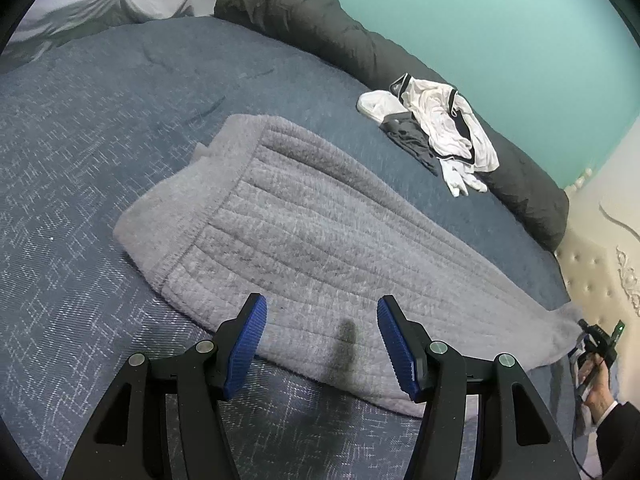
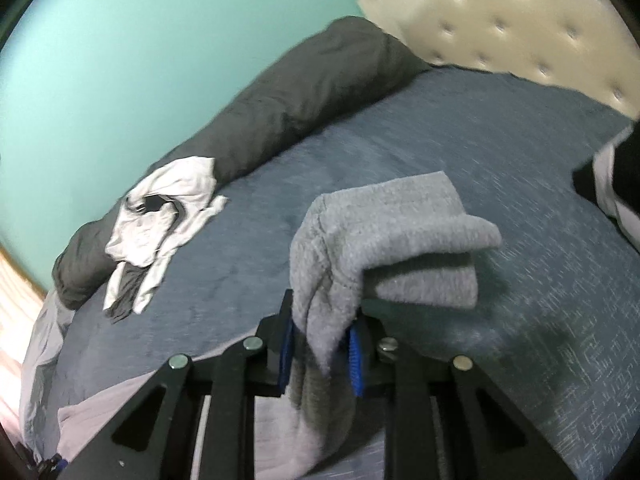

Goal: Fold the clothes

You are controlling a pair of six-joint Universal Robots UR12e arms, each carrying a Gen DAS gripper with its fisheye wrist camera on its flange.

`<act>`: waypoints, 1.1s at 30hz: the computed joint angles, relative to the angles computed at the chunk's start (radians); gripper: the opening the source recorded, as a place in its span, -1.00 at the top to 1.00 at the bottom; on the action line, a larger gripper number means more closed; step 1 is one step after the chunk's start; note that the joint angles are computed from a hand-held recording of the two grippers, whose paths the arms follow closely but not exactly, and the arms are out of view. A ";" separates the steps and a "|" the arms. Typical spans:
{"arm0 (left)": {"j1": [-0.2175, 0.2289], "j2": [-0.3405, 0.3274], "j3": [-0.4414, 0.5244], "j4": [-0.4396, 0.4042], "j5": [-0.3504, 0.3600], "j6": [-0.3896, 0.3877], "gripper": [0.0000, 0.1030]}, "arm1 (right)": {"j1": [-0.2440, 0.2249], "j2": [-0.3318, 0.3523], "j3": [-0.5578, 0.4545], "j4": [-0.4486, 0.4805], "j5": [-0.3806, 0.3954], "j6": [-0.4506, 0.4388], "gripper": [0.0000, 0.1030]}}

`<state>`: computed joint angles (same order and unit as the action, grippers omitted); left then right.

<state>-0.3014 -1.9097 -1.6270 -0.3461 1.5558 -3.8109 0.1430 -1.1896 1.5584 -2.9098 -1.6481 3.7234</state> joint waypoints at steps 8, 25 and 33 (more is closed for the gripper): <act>0.007 0.021 -0.025 0.033 0.005 -0.002 -0.20 | 0.049 0.009 -0.077 0.028 0.021 -0.047 0.59; 0.018 0.044 -0.056 0.039 0.009 0.015 -0.20 | 0.171 0.083 -0.271 0.144 0.043 -0.149 0.60; 0.028 0.057 -0.077 0.060 0.006 -0.007 -0.20 | 0.244 0.164 -0.425 0.241 0.023 -0.235 0.60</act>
<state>-0.2736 -1.8527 -1.7038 -0.2865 1.5617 -3.8178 0.3867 -1.0257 1.1334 -2.6684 -1.6251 3.4886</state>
